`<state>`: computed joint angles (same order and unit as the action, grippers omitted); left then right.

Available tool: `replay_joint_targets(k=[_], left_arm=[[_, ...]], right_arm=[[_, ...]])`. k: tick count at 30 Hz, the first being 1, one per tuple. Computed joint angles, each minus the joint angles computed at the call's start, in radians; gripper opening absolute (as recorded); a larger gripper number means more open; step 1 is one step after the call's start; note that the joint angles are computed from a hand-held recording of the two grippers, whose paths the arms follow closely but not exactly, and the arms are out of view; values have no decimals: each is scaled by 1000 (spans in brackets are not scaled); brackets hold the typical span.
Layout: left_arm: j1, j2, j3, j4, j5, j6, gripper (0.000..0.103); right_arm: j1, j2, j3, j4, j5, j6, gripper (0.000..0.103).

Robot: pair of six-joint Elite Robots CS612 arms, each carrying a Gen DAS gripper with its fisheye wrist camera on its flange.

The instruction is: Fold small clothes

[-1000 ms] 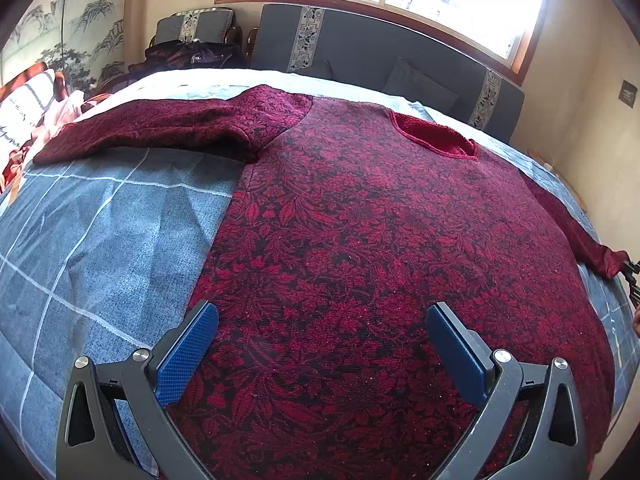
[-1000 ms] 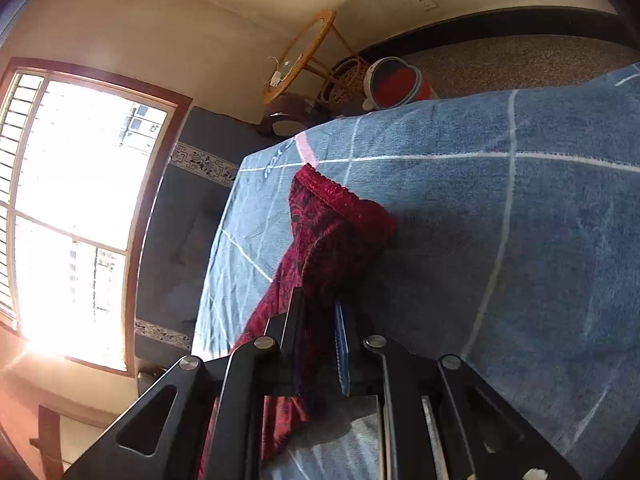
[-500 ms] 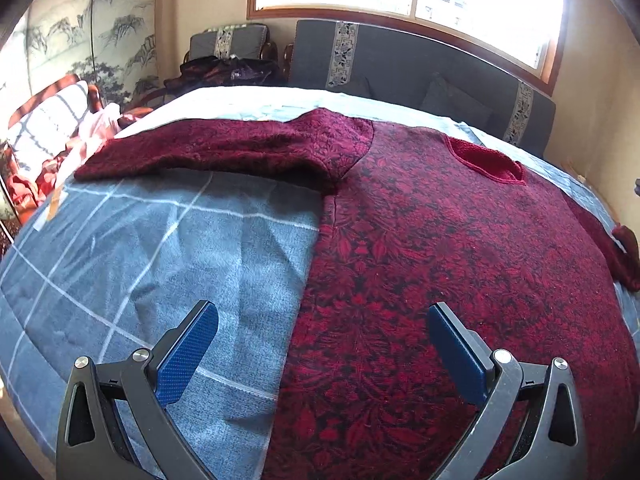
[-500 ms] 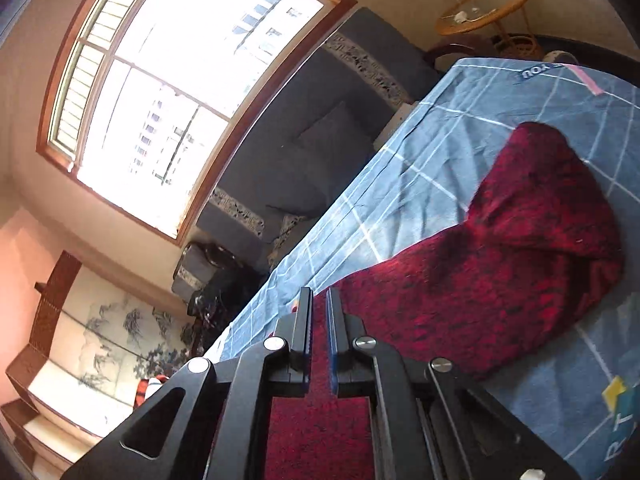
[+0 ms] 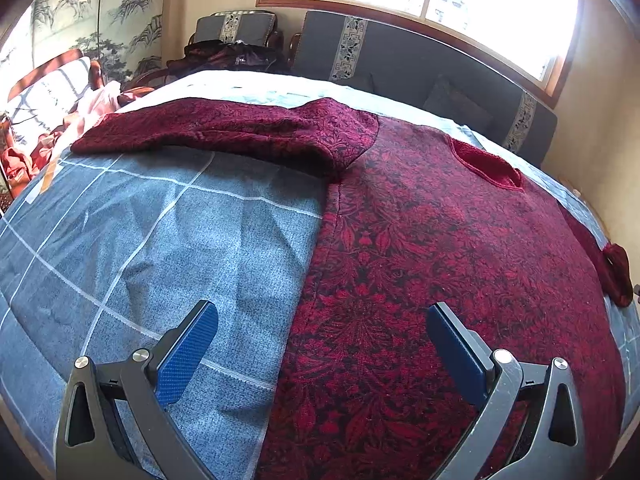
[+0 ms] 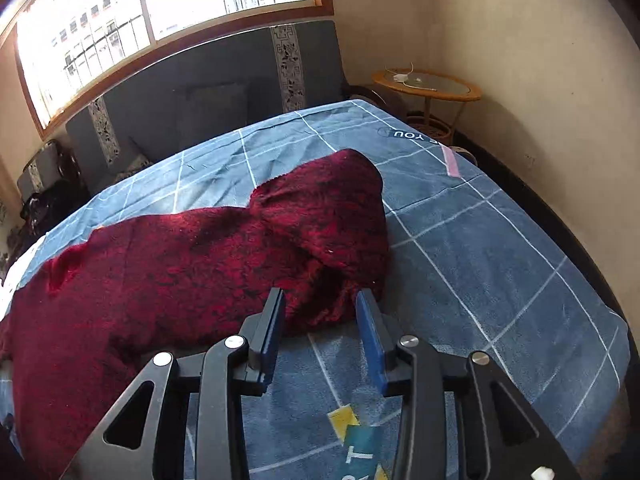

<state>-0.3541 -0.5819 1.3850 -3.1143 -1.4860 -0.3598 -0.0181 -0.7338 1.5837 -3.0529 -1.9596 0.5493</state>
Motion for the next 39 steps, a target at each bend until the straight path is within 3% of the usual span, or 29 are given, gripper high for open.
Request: replay_joint_targets(k=[2, 5, 9, 13, 14, 16, 19, 22, 25, 31, 39], left_arm=[[3, 2, -5, 16, -3, -18, 103], [8, 5, -16, 52, -17, -37, 103], [7, 8, -29, 88, -14, -42, 103], [1, 10, -37, 110, -2, -24, 103], [1, 11, -40, 113, -2, -22, 103], [1, 11, -40, 113, -2, -23, 103], [1, 12, -40, 107, -10, -27, 103], [5, 14, -40, 91, -26, -38, 103], [9, 15, -36, 71, -37, -57, 103], [17, 15, -27, 36, -58, -84, 103], [24, 14, -12, -5, -69, -121, 103]], right_arm=[[11, 20, -29, 31, -51, -43, 42], [38, 71, -116, 110, -193, -147, 42], [53, 131, -213, 165, -296, -274, 42], [39, 160, -277, 277, -285, -294, 40], [34, 158, -275, 275, -266, -279, 37], [23, 141, -252, 247, -240, -199, 10], [3, 95, -174, 98, -120, -62, 10], [-14, 63, -116, -64, 88, 66, 10], [-1, 65, -127, -163, 234, 110, 10], [77, 153, -321, -126, 406, 94, 10], [181, 375, -736, 126, 554, 38, 10]])
